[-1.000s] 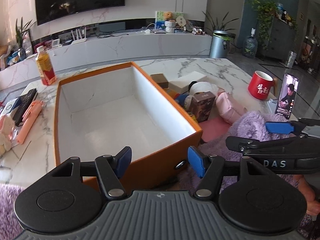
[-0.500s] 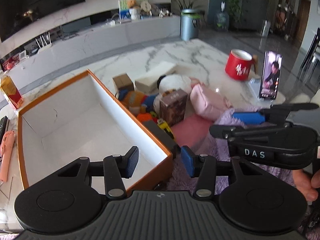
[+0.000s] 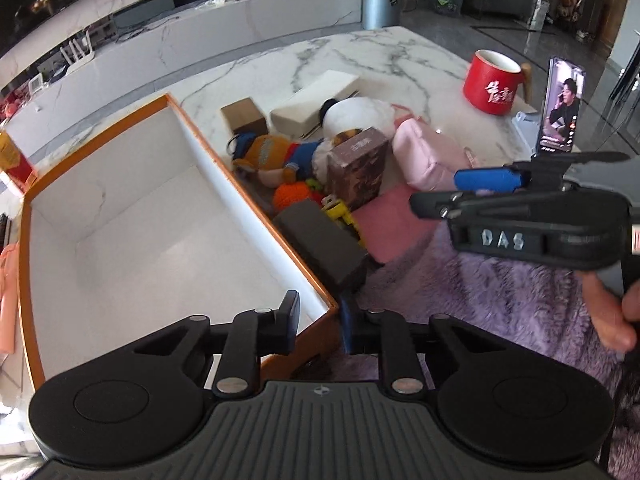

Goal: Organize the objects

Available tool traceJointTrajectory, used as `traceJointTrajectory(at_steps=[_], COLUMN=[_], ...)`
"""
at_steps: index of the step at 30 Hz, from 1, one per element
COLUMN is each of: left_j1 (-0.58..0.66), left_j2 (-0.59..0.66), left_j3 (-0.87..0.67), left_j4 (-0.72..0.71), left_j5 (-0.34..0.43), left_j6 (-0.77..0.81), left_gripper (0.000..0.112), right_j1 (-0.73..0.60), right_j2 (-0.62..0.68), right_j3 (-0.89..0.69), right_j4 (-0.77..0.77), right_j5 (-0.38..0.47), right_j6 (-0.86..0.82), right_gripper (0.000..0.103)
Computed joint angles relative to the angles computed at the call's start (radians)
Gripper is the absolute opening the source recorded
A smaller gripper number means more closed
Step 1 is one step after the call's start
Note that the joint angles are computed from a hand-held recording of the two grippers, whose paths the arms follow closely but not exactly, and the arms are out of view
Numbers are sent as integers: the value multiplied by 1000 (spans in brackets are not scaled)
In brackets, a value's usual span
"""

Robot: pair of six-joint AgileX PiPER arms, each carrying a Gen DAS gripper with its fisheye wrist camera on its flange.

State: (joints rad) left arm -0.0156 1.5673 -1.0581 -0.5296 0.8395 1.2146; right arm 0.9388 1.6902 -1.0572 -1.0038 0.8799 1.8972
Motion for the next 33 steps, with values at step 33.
traceJointTrajectory(at_steps=[33], left_j1=[-280], left_j2=[274], left_j3=[-298], left_j4=[294], left_j5=[55], left_j6=[-607], left_gripper=[56], right_j1=[-316], right_j2=[76], right_j3=[-70], right_j4=[75], right_j5=[-371], right_j6=[-259], right_gripper=[74])
